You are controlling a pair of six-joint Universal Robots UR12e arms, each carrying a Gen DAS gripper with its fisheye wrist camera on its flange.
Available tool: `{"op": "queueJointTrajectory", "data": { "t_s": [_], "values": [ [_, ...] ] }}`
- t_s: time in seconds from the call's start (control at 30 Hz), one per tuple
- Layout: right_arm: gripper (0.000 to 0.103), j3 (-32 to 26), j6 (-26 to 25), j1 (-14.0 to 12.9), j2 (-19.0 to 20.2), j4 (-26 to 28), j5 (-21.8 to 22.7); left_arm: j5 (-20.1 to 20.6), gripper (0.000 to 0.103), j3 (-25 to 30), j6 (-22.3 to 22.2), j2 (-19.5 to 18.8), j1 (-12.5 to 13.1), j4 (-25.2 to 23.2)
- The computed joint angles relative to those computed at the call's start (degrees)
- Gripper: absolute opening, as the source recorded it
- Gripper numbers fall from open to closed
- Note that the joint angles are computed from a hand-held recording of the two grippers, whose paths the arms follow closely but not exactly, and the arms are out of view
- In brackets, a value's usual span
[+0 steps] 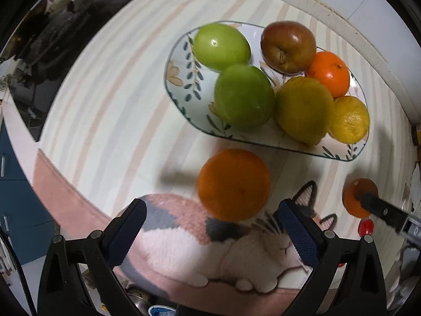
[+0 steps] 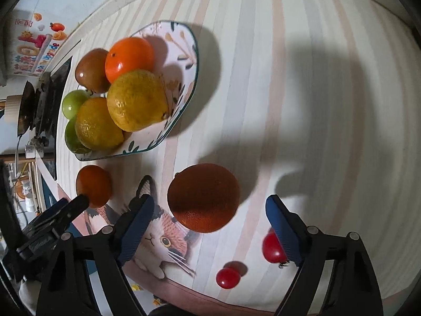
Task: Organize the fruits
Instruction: 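Grasp an orange with the left tool while the right tool grasps the other orange, then place both oranges on the floral plate and open both tools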
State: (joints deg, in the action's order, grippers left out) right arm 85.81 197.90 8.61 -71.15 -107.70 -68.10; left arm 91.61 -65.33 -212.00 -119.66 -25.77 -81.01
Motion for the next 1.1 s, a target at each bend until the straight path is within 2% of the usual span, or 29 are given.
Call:
{"op": "queueJointTrajectory", "data": {
  "t_s": [0.03,0.1,0.13,0.23,0.27,0.3,0.5,0.67,0.83,0.97,1.1],
  "values": [
    [0.08,0.05,-0.11,0.11,0.18,-0.17,0.17,-0.22,0.1,-0.26,0.22,-0.1,0.07,0.87],
    [0.072,-0.13,-0.93,0.46,0.63,-0.09,0.3,-0.24,0.087,-0.62,0.56,-0.27,0.12,2.0],
    [0.067,-0.32,-1.37,0.63,0.77,0.2,0.25,-1.41,0.086,-0.99,0.85,-0.27,0.34,2.84],
    [0.061,-0.83,-2.3,1.41,1.4,0.21,-1.0,-3.32,0.073,-1.5,1.76,-0.23,0.54,4.49],
    [0.06,-0.79,-2.55,1.55,1.44,-0.21,-1.2,-3.84,0.065,-1.53,2.28,-0.22,0.51,4.79],
    [0.06,-0.93,-2.63,1.7,1.59,-0.31,-1.32,-3.93,0.063,-1.58,2.43,-0.19,0.37,4.94],
    [0.059,-2.44,-3.91,2.59,2.04,0.06,-2.68,-3.15,0.062,-1.98,2.2,0.6,0.04,3.62],
    [0.059,-3.05,-3.64,2.2,1.09,-1.44,-1.54,-4.85,0.062,-3.41,-0.1,3.1,1.26,4.63],
    [0.059,-5.25,-3.3,1.7,1.19,-3.18,-0.82,-3.87,0.062,-3.68,-0.97,4.71,2.91,7.22],
    [0.059,-7.97,-3.22,1.11,2.3,-3.61,-1.16,-3.04,0.062,-0.1,-0.87,2.47,4.32,7.03],
    [0.059,-12.9,-3.18,0.49,5.6,-2.63,-2.34,-3.68,0.062,2.78,-0.68,-0.19,5.39,5.63]
  ]
}}
